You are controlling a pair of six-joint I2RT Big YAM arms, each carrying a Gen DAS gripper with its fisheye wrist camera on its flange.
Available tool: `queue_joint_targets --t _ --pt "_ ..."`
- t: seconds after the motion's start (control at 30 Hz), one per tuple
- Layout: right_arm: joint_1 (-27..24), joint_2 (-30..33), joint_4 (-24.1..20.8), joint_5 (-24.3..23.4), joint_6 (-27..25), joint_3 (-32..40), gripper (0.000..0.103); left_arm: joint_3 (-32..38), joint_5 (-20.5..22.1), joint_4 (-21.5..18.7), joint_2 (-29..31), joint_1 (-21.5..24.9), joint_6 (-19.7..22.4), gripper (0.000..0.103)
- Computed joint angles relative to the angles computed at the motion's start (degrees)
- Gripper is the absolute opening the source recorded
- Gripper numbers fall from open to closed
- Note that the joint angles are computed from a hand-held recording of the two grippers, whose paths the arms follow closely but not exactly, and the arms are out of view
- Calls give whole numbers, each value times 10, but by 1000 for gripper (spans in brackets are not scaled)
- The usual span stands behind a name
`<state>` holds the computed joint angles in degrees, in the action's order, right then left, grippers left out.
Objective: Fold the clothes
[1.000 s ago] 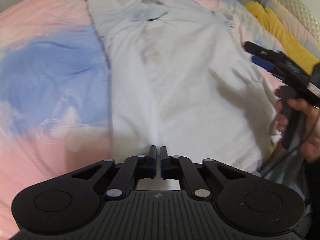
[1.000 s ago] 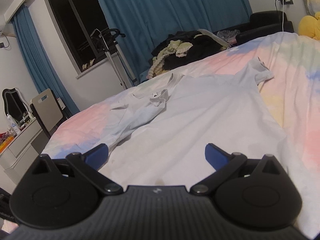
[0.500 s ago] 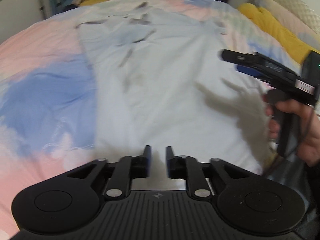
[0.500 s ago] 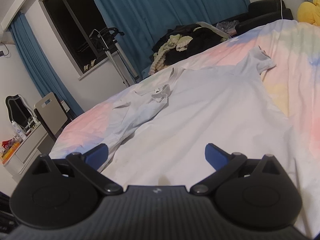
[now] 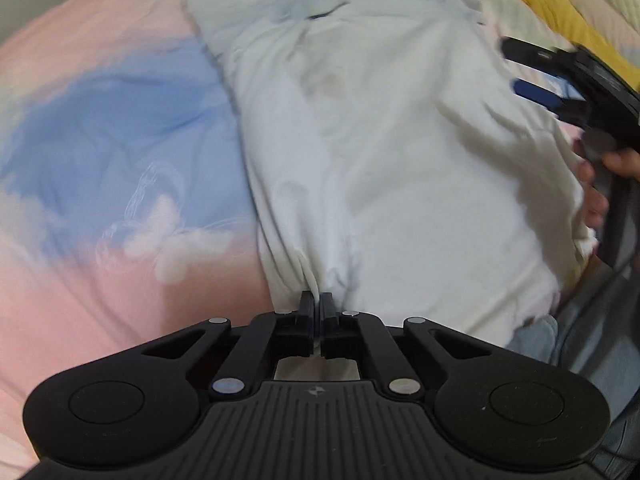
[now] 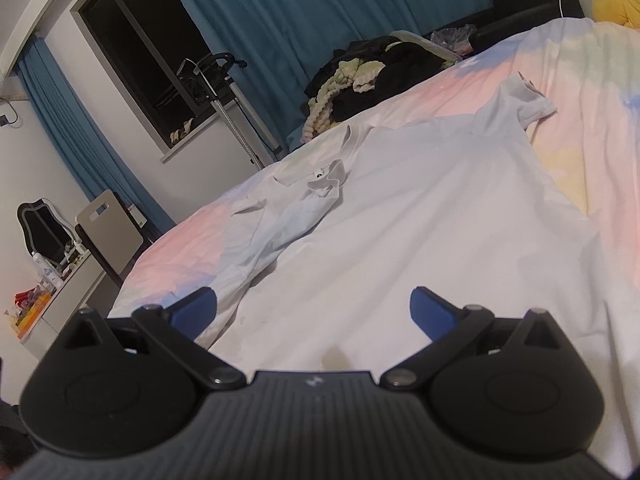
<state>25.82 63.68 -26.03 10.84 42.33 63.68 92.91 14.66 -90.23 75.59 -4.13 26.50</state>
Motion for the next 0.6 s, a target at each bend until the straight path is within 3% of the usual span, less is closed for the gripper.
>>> queue_joint_targets --t 0.23,0.37,0.5,0.6 --pt "-1 -3 -4 5 7 -3 103 7 -26 2 -31 -103 -44 3" --pt "-3 -6 -8 8 13 -5 103 -52 -40 54 -48 -147 -77 3" --pt "-4 -7 -10 7 15 -7 103 -102 -44 102 -56 -157 -96 7" --pt "-3 -8 -11 5 14 -8 103 -102 -26 99 -56 -143 -67 14"
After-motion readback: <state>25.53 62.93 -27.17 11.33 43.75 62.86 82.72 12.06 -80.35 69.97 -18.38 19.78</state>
